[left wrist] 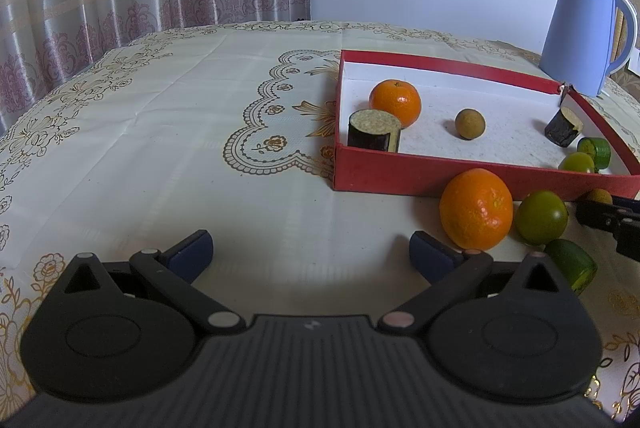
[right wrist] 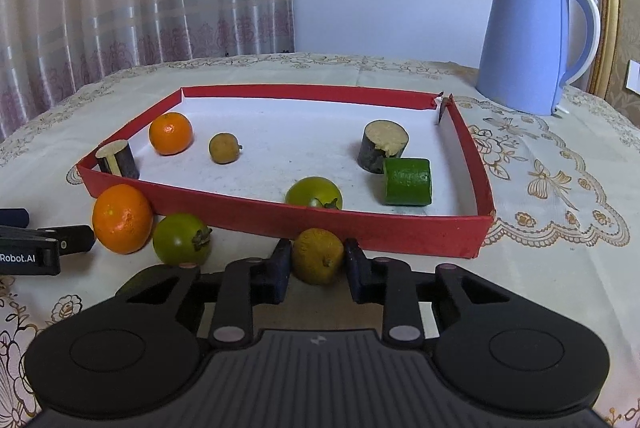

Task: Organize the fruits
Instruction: 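Carry the yellow-green fruit into the red tray and open the right gripper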

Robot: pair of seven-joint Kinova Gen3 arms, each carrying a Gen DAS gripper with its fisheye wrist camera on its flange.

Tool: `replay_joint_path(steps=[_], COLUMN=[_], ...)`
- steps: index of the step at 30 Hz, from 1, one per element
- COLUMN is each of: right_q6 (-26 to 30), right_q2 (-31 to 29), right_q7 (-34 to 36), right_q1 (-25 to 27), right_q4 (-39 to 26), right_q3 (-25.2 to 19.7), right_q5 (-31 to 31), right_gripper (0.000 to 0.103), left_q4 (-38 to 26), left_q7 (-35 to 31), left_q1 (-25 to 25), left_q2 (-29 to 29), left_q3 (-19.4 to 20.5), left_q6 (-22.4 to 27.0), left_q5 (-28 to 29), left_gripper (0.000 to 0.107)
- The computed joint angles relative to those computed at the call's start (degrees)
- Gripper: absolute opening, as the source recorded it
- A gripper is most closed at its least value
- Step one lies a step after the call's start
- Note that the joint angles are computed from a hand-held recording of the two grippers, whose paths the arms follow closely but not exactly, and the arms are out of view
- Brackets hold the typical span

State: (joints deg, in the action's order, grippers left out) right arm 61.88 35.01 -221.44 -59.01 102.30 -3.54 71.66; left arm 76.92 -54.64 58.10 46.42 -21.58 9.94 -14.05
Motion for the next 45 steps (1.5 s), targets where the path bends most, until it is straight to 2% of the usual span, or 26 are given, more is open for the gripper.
replay_joint_path(steps=[13, 17, 22, 27, 34, 38, 45], right_q6=[5.25, 7.61, 9.51, 5.83, -2.56, -4.57, -6.77], right_q2=[-0.96, -2.23, -2.10, -1.59, 0.13, 2.08, 4.13], right_q7=[-1.20, -1.39, 1.74, 6.79, 15.00, 21.25, 26.89], right_q1=[-2.26, -2.64, -0.94, 3.17, 8.20, 9.03, 9.10], right_q4=[1.97, 2.84, 1.35, -1.47, -6.03, -9.65, -12.95], right_q3=[-0.79, -1.18, -1.29, -0.88, 1.06, 2.65, 5.64], right_q5=[-1.21, 0.34, 2.95, 4.32, 3.47, 0.38, -4.86], right_gripper=[0.028, 0.028, 0.028, 0.028, 0.028, 0.028, 0.028], left_q4=[-0.03, -0.03, -0.06, -0.07, -0.07, -0.06, -0.06], left_q7=[-0.11, -0.12, -0.10, -0.09, -0.11, -0.13, -0.13], left_q1=[0.01, 0.01, 0.04, 0.04, 0.01, 0.00, 0.00], left_q2=[0.02, 0.02, 0.04, 0.04, 0.03, 0.02, 0.01], left_q3=[-0.03, -0.03, -0.06, -0.05, -0.02, -0.01, 0.00], left_q6=[0.03, 0.03, 0.05, 0.05, 0.04, 0.04, 0.06], left_q5=[0.14, 0.15, 0.15, 0.15, 0.15, 0.15, 0.15], left_gripper=[0.103, 0.103, 0.103, 0.103, 0.103, 0.103, 0.103])
